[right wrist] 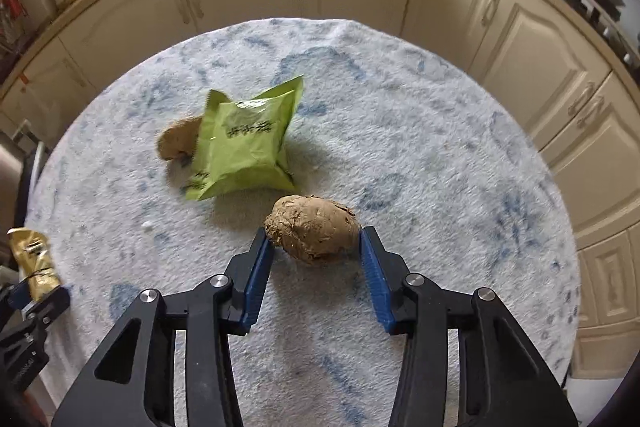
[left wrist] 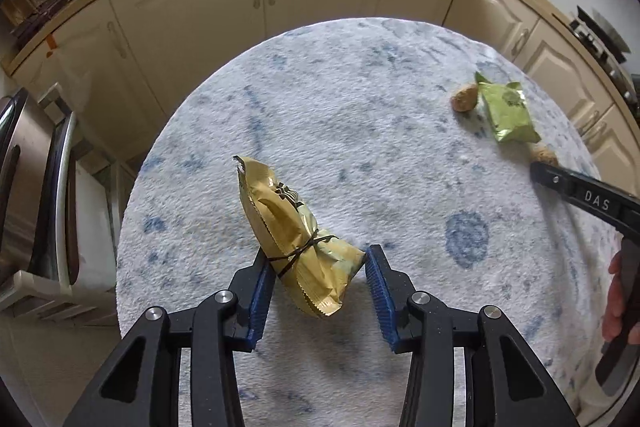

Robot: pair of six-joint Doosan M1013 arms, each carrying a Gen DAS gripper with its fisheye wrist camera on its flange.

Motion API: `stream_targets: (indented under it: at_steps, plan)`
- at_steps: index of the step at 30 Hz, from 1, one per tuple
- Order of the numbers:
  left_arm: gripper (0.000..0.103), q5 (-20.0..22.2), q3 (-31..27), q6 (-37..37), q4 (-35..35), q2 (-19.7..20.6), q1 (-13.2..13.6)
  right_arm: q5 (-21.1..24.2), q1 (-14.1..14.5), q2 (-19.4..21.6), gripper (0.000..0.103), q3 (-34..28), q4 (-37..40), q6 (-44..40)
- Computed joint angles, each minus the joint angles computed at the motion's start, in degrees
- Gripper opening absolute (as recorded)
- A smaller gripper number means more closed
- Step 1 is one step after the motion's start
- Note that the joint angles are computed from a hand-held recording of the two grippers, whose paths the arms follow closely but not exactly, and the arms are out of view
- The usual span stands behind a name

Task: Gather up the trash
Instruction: 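Grasp the brown lump with the right tool and lift it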

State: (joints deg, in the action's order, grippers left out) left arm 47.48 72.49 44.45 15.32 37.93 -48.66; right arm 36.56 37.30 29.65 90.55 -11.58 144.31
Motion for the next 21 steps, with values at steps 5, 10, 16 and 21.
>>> stream_targets:
  at_steps: [5, 10, 16, 21]
  plan:
    - [0.04, -1.57, 0.27, 1.97, -0.22, -0.75, -0.87, 0.26, 1.45, -2.25, 0.044, 2.26, -4.05, 4.98]
    - [0.04, -3.33, 1.63, 3.27, 0.06, -2.36, -2.34, 0.78, 3.24, -5.66, 0.044, 5.33, -8.09, 10.34]
    - [0.04, -5.15, 3.23, 4.99, 0.11, -4.29, -4.43, 2.71, 5.49, -10.02, 0.044, 9.32, -13.58, 18.28]
    - [0.04, -6.54, 4.19, 7.44, -0.82, -5.57, -6.14, 4.75, 7.64, -13.26, 0.044, 12.6, -16.89, 24.24]
